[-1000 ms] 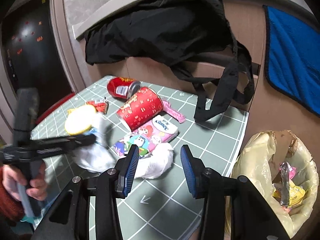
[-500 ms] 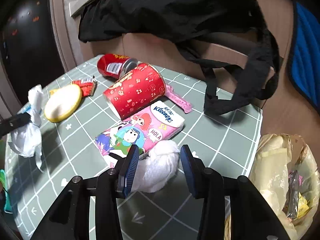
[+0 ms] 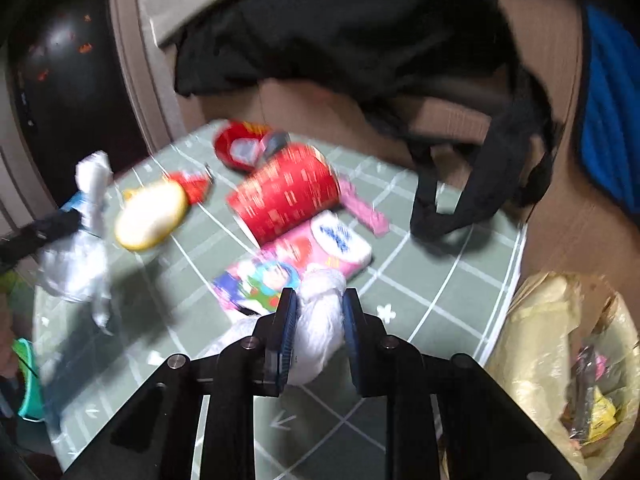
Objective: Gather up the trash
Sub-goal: 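Grasp the blue tissue with the left tool while the right tool grasps the white tissue, then carry both tissues over the trash bin and open both tools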
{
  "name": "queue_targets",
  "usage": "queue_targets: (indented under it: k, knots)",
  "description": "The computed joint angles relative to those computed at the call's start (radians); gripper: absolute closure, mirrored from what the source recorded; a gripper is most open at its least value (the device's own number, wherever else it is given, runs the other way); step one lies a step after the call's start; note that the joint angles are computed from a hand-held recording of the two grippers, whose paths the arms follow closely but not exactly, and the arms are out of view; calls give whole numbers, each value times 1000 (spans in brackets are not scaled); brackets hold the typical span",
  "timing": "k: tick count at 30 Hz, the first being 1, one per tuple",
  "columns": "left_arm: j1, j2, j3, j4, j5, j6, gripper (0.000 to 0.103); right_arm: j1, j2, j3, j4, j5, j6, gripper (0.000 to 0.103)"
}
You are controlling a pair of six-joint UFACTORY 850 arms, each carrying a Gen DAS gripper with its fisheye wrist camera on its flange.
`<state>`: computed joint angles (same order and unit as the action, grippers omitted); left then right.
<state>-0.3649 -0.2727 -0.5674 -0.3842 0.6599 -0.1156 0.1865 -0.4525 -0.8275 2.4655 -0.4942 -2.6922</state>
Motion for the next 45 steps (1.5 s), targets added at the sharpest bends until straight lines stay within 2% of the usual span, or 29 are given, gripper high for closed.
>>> queue_targets:
  k: [10,15,23,30,33,45]
  knots:
    - [-142,122,-33,-297,95,322,69,-69,253,119,-85,-127,42,81]
    - [-203,150,-55,-362,135,409,69,-118,354,176,-80,-202,41,81]
    - [-289,145,-101,-437,169,503,69,-173,442,231,-40,-222,-41,81]
    - [-344,97,-175,-416,143,515,69,-285,477,261,-96,-290,11,81]
    - [-354,62,-216,-360,100,472,69,-331,479,271,-98,-308,16,81]
    - [-395,-124,-412,-149,-3,341,69,-475,457,285,-71,-293,-11,81]
